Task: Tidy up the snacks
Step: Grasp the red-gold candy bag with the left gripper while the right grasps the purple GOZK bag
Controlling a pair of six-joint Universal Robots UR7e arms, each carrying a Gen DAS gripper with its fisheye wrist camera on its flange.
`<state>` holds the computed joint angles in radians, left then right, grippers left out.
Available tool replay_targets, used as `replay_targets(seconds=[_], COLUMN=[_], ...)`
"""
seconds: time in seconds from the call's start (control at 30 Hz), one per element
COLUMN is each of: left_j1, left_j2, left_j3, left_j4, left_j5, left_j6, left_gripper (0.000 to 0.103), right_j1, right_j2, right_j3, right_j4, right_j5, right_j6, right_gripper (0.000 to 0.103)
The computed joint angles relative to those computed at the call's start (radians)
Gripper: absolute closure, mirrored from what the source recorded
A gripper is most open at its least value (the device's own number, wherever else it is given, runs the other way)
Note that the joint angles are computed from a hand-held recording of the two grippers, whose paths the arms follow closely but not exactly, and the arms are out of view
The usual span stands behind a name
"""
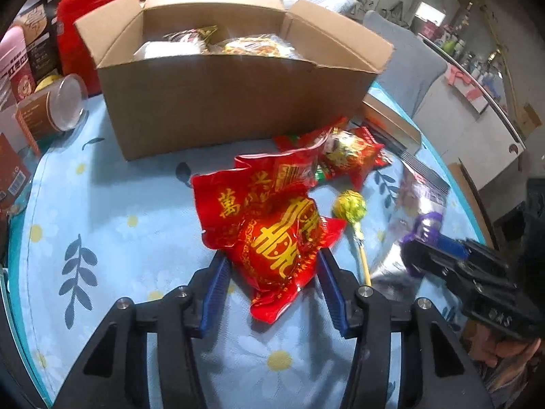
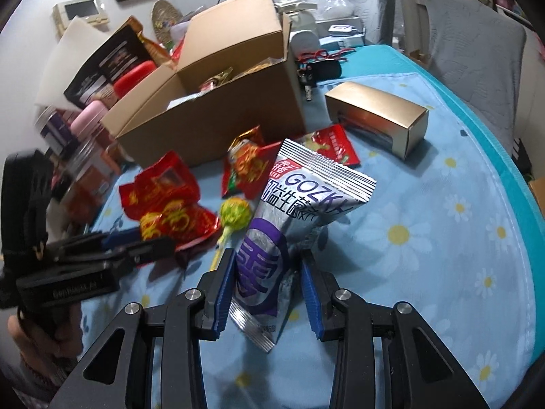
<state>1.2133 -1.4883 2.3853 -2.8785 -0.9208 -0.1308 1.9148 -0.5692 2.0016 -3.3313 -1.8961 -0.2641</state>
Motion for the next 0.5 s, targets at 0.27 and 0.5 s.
replay_targets(seconds=[0.27,0.5], left_j1=[0.023,0.036], left_j2=[0.046,0.090], left_j3=[-0.033,-0.065], left_j4=[-0.035,-0.070], left_j5=[-0.016,-0.020], left_j6=[0.048,0.100], left_gripper=[0.050,0.047], right_j1=[0.005,0.006], right_j2=[0.008,0.032], right_j3=[-0.007,-0.041], right_j4=[0.004,0.033], right_j5=[-0.022,-0.045], right_j6=[-0.020,-0.012], right_gripper=[0.062,0.049])
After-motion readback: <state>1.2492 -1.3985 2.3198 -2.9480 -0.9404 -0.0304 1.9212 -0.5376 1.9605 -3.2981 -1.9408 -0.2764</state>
